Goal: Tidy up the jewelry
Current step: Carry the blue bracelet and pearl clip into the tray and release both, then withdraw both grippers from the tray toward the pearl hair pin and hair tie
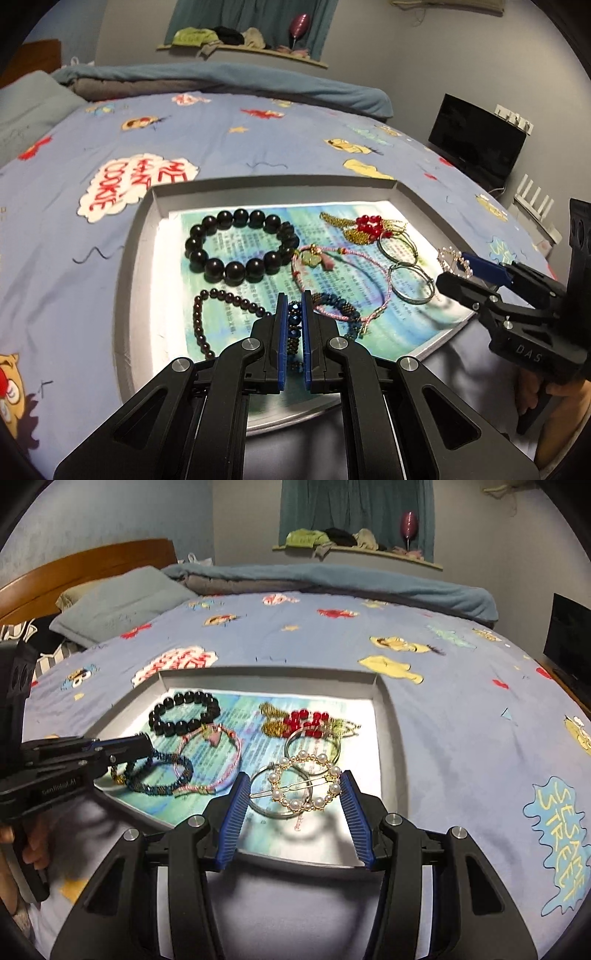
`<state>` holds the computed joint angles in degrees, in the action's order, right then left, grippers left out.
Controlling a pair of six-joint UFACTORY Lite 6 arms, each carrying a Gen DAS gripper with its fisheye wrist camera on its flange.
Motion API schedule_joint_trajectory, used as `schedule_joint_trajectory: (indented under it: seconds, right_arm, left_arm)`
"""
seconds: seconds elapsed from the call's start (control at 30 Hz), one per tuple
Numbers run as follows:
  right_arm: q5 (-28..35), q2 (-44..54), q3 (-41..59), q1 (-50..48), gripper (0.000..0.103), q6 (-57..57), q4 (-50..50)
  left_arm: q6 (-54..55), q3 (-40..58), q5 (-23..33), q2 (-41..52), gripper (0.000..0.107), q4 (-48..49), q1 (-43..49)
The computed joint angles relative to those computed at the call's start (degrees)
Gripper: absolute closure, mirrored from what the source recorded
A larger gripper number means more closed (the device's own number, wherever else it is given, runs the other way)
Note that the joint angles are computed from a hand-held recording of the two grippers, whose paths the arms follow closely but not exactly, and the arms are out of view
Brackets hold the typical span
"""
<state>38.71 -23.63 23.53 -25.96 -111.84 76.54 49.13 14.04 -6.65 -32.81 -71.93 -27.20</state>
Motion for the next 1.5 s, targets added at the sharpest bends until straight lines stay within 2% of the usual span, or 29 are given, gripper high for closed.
schedule_joint_trajectory:
  seconds: [0.2, 0.4, 1.07, 1.23, 1.3, 1.43, 1.5]
  right_arm:
    - [-1.55, 2.46, 1.06, 0.74, 0.053, 1.44, -0.67]
    - [-2.24, 4.6, 2.12, 1.27, 0.053, 2.55, -1.36]
    - [-2.8, 6.38, 2.94, 1.88, 0.053, 2.94, -1.28]
    - [-2.38, 5.99, 2.83, 1.57, 0.053, 2.58, -1.06]
    - [-2.03, 5.73, 2.76, 1.35, 0.052, 2.41, -1.01]
    - [-1.32, 3.6, 1.43, 0.7, 0.049, 1.04, -0.1]
    - [-0.42, 2.1, 0.6, 0.03, 0.043, 0.25, 0.2]
  left_arm:
    - [-4.28, 1.2, -1.45, 3.88, 0.099, 4.2, -1.87]
    - [-12.76, 1.21, -0.77, 5.06, 0.099, 12.94, -0.69]
    - [-11.78, 1.84, -1.46, 6.46, 0.099, 11.98, -0.93]
    - [-7.52, 1.23, -1.91, 5.18, 0.094, 7.75, -0.96]
    - [-1.54, 0.98, -3.29, 4.26, 0.087, 1.32, -2.06]
    - [9.58, 0.97, -6.05, 2.8, 0.087, -10.6, -4.49]
    - [13.93, 1.03, -7.55, 2.36, 0.085, -15.47, -5.51]
